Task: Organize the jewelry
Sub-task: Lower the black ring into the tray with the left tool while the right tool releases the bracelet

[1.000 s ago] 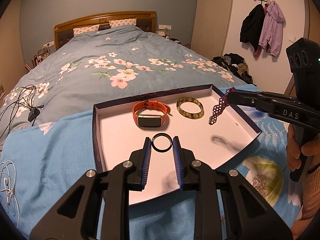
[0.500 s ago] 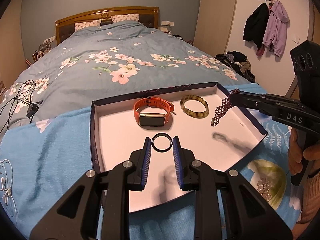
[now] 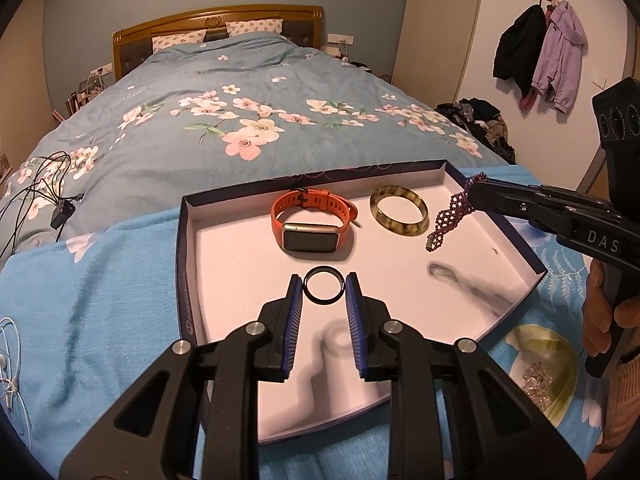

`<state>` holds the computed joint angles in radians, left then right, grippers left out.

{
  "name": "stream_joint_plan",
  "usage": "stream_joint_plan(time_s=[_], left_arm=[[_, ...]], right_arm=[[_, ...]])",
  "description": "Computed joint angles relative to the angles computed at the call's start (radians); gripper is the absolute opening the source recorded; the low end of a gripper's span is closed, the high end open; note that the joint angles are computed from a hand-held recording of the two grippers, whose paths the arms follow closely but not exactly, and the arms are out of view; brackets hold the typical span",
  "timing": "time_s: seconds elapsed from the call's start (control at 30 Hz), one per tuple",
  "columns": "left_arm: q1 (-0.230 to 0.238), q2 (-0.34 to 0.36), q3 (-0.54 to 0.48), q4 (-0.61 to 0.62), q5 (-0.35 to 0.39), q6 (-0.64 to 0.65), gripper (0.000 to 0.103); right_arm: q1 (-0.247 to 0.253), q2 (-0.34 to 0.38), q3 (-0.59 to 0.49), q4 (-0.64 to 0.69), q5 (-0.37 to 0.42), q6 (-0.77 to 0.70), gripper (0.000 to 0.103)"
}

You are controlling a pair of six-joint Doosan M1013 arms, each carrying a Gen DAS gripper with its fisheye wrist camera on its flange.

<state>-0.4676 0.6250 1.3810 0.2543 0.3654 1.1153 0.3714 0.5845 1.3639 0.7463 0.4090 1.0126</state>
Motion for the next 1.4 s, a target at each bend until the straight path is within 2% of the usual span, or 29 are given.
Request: stream_joint_plan(time_s=[0.27, 0.53, 0.73, 0.97, 1.03, 1.13, 1.2, 1.4], left_arm=[[0.003, 0.021, -0.033, -0.029, 0.035, 0.015, 0.022], [0.013, 0.058, -0.084, -0.117, 0.092, 0.073, 0.022], [0.015, 0.078, -0.106, -0.126, 0.115, 0.078, 0.022], [0.016, 0.101, -0.147, -0.133, 0.138, 0.092, 0.023], [0.015, 0.104, -0.150, -0.132, 0.138, 0.097, 0.029], [0.012, 0.097, -0.139, -0.110, 0.115, 0.081, 0.036], [0.009, 0.084, -0.119, -0.086, 0.089, 0.062, 0.040], [0.009, 0.050, -0.068, -0.088, 0.036, 0.066, 0.044]], right_arm=[[-0.002, 0.023, -0.031, 0.008, 0.033, 0.004, 0.005], [-0.003, 0.043, -0.054, -0.143, 0.072, 0.150, 0.005], [-0.010, 0.050, -0.055, -0.228, 0.091, 0.239, 0.006], [-0.010, 0.059, -0.061, -0.319, 0.105, 0.341, 0.015], [-0.009, 0.056, -0.057, -0.345, 0.098, 0.370, 0.016], [-0.010, 0.045, -0.042, -0.347, 0.079, 0.376, 0.025], [-0.011, 0.036, -0.029, -0.350, 0.065, 0.375, 0.026], [-0.012, 0.007, 0.009, -0.386, 0.015, 0.400, 0.028]])
